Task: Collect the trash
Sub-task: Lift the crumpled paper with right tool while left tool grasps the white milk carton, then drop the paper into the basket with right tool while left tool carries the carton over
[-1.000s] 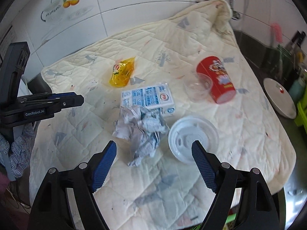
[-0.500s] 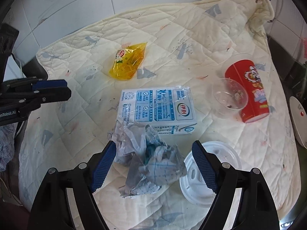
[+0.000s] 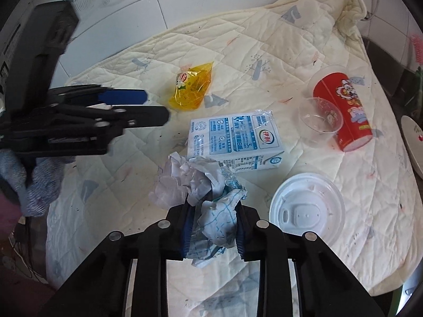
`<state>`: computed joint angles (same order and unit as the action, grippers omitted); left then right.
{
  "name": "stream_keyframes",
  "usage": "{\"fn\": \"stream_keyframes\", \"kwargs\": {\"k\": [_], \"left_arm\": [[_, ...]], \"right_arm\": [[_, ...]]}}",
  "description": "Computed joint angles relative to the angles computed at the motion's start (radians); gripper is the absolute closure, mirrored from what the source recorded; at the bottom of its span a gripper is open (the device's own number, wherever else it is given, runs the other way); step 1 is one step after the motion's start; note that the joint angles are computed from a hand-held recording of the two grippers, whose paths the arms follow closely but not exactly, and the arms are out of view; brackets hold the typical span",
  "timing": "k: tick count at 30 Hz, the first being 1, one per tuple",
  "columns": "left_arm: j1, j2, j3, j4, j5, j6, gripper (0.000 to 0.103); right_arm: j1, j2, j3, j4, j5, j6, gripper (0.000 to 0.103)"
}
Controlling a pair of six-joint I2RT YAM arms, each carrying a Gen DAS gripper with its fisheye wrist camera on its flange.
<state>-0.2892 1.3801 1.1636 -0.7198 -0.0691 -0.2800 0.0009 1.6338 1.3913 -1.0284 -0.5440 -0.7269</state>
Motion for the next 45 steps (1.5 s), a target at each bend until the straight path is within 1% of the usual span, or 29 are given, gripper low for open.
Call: {"fn": "stream_keyframes", "kwargs": {"k": [2, 3, 4, 8, 11, 13, 15, 20, 24, 26, 28, 30, 33, 37, 45], "left_arm": [[-0.013, 0.03, 0.02, 0.009, 0.0, 0.021, 0.042], [-0.018, 0.036, 0.023, 0.012, 0.003, 0.027, 0.04], [-0.023, 0.049, 0.033, 0.013, 0.005, 0.036, 0.036], [-0.048, 0.112, 0.071, 0.027, 0.02, 0.092, 0.026], [-0.068, 0.18, 0.107, 0.019, 0.015, 0.14, 0.024], [-0.084, 0.225, 0.127, 0.019, -0.012, 0.17, 0.023], [-0.089, 0.257, 0.142, 0.017, -0.009, 0.192, 0.022], [-0.095, 0.335, 0.194, 0.01, -0.028, 0.237, 0.022], [-0.096, 0.379, 0.231, -0.002, -0.024, 0.256, 0.022], [-0.091, 0.395, 0.241, -0.006, -0.005, 0.26, 0.022], [-0.094, 0.406, 0.244, -0.004, -0.017, 0.262, 0.025], [-0.091, 0.415, 0.247, -0.003, -0.01, 0.261, 0.028], [-0.098, 0.411, 0.237, 0.016, -0.016, 0.263, 0.031], [-0.122, 0.395, 0.209, 0.048, -0.055, 0.264, 0.034], [-0.17, 0.315, 0.157, 0.053, -0.113, 0.184, 0.037]], "right_arm": [[-0.023, -0.028, -0.013, -0.013, 0.003, -0.007, 0.077], [-0.037, -0.037, -0.016, -0.022, 0.0, -0.014, 0.077], [-0.058, -0.051, -0.02, -0.035, -0.006, -0.024, 0.077], [-0.135, -0.083, -0.029, -0.078, -0.023, -0.057, 0.077], [-0.196, -0.103, -0.034, -0.104, -0.034, -0.07, 0.077], [-0.239, -0.115, -0.036, -0.123, -0.046, -0.08, 0.077], [-0.297, -0.124, -0.034, -0.147, -0.06, -0.095, 0.077], [-0.411, -0.144, -0.038, -0.179, -0.082, -0.11, 0.077], [-0.519, -0.148, -0.037, -0.207, -0.103, -0.127, 0.077], [-0.565, -0.142, -0.034, -0.216, -0.106, -0.139, 0.077], [-0.615, -0.136, -0.03, -0.225, -0.107, -0.15, 0.077], [-0.656, -0.129, -0.028, -0.23, -0.106, -0.161, 0.077], [-0.723, -0.106, -0.019, -0.237, -0.108, -0.169, 0.077], [-0.791, -0.079, -0.009, -0.236, -0.103, -0.175, 0.077], [-0.883, -0.033, 0.019, -0.242, -0.105, -0.196, 0.077]]}}
